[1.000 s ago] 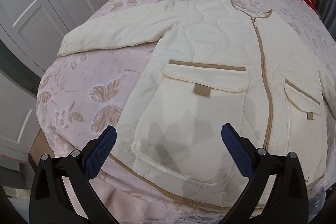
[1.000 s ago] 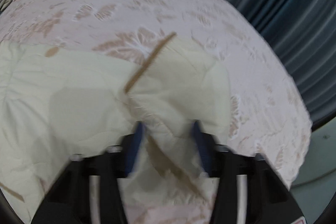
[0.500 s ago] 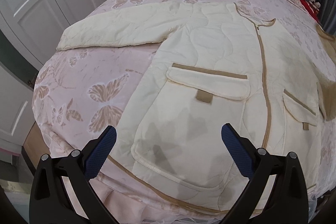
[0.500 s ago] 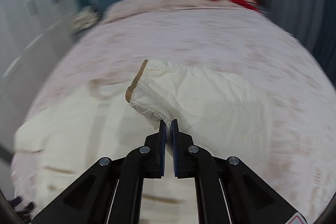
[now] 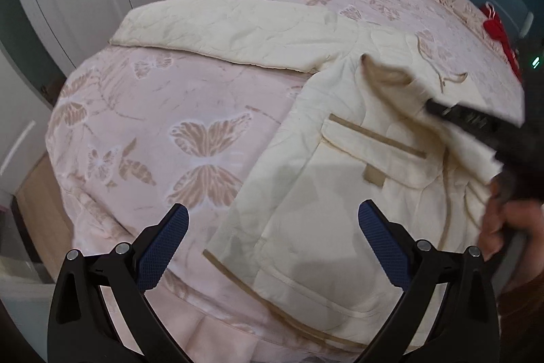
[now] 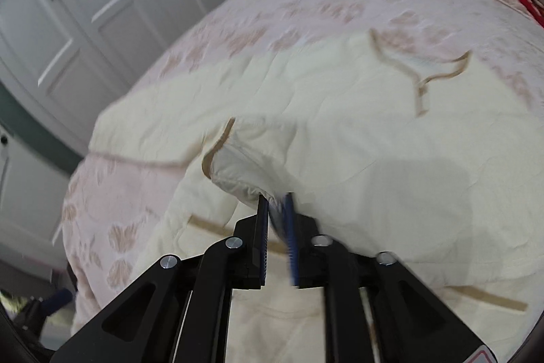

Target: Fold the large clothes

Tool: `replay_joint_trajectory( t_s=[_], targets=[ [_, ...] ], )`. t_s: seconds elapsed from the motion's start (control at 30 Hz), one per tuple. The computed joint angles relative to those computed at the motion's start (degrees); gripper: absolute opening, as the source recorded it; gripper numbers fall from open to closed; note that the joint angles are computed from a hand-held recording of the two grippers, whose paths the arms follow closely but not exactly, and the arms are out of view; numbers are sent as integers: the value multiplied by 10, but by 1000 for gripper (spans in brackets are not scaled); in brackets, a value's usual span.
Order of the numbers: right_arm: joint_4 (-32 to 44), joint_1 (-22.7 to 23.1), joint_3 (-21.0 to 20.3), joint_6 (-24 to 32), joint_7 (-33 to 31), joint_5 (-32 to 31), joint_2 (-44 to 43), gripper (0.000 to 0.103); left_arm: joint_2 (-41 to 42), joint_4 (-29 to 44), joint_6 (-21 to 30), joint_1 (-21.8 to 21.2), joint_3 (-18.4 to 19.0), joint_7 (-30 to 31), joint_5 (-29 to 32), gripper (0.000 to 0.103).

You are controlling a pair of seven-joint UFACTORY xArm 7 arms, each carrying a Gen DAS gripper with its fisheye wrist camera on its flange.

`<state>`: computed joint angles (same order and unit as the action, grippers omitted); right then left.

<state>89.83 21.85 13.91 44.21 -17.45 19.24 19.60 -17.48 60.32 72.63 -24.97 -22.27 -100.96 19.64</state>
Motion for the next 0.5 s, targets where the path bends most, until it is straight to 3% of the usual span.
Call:
replay_joint_trajectory(
  t_s=[0.07, 0.2, 0.3, 0.37, 0.47, 0.5],
  targets=[
    [-7, 7, -3, 0, 11, -14, -4, 23, -20, -28, -50, 4, 9, -14, -2, 98],
    [-60, -43, 5, -10, -41, 92, -65, 48, -36, -73, -173, 31, 22, -42, 2, 98],
    [-108, -75, -19, -13, -64, 154, -118, 50, -2, -96, -317, 62, 41, -56, 3, 98],
    [-137, -89, -45, -17, -46, 155, -141, 51, 42, -86, -371, 76, 50, -45, 6, 98],
    [-158, -118, -78, -11, -12, 152, -146, 51, 109, -56, -410, 84, 67, -33, 17, 97],
    [-159, -130, -89, -8, 8, 148, -140, 51, 126, -46, -412, 83, 72, -35, 21, 91]
  ],
)
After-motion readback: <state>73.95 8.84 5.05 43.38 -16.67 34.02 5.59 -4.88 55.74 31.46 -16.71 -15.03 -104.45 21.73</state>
